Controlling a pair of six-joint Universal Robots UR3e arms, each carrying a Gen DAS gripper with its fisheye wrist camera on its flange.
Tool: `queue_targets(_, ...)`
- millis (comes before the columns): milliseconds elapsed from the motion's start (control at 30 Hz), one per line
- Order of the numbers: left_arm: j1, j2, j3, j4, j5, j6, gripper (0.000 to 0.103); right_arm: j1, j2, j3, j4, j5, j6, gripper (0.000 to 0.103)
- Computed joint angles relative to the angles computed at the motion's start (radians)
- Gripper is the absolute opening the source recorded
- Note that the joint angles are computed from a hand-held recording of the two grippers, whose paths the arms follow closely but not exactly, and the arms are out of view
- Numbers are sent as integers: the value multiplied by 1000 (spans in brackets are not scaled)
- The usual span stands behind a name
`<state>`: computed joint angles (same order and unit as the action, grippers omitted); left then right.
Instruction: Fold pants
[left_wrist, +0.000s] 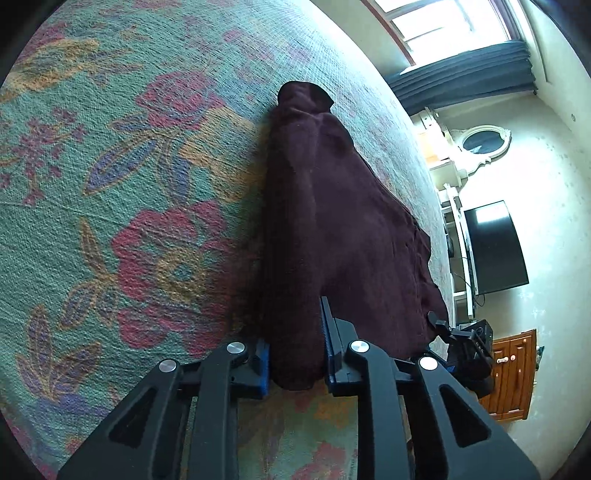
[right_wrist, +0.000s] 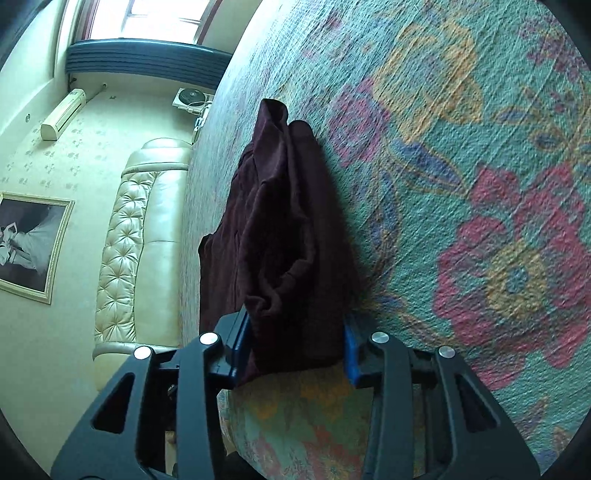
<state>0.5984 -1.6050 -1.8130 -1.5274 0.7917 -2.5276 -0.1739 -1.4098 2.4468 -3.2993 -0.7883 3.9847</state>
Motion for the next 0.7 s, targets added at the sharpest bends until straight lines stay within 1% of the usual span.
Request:
queue_targets(67,-20,-18,17,22,6,-27,21,0,-3,0,1,0,4,39)
queue_targets(233,-51,2,15,80,33,-65,19,-3,-37,-2,28,5,8,38)
queue_targets(467,-41,21,31,51,43,-45,19,-16,-85,13,65,19,-8,36)
queue_targets(600,-52,24,45,61,61,-64,19,-10,-119,20,95,22,-11,35)
queue_targets(700,-38,42,45,32,69,-42,18,-10,-146,46,96,31,-12,35)
